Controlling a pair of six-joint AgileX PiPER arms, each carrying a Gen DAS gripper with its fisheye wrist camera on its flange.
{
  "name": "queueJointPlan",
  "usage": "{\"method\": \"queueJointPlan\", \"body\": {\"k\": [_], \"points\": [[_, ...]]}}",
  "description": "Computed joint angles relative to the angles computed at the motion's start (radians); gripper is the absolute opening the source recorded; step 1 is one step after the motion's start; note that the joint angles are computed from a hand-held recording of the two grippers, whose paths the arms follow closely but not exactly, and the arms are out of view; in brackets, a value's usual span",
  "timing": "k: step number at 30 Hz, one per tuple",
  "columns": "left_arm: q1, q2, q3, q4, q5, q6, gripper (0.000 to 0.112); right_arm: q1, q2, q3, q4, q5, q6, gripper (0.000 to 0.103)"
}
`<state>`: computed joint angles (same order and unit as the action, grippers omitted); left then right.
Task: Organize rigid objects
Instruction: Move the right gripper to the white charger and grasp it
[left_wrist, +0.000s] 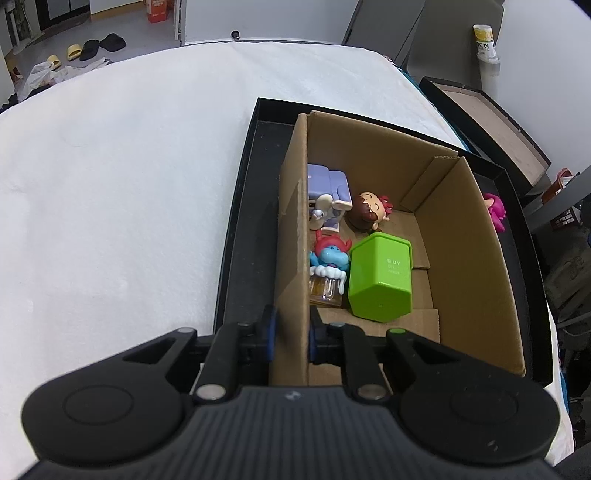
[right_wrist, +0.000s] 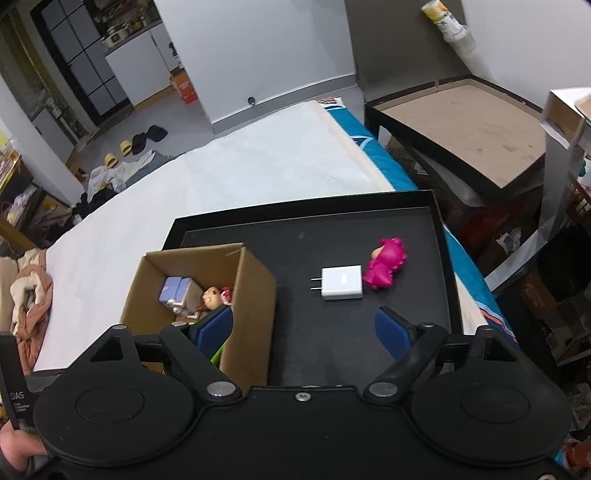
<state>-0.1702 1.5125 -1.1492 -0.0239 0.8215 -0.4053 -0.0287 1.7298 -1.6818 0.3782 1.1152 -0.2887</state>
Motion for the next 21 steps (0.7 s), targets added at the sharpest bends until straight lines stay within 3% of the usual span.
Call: {"method": "queueJointPlan", "body": {"k": [11,21], "points": [[-0.004,-0.006,0.003,0.007,0.000,-0.016,0.015,-0.046,0.067,-0.006,0.023,-0.028,-0.044,0.084],[-0.003,-0.014,0.007,0.009,-0.001,-0.021,0.015,-0.019,0.188,-0.103,0.008,-0.013,-0.022,0.083]]}}
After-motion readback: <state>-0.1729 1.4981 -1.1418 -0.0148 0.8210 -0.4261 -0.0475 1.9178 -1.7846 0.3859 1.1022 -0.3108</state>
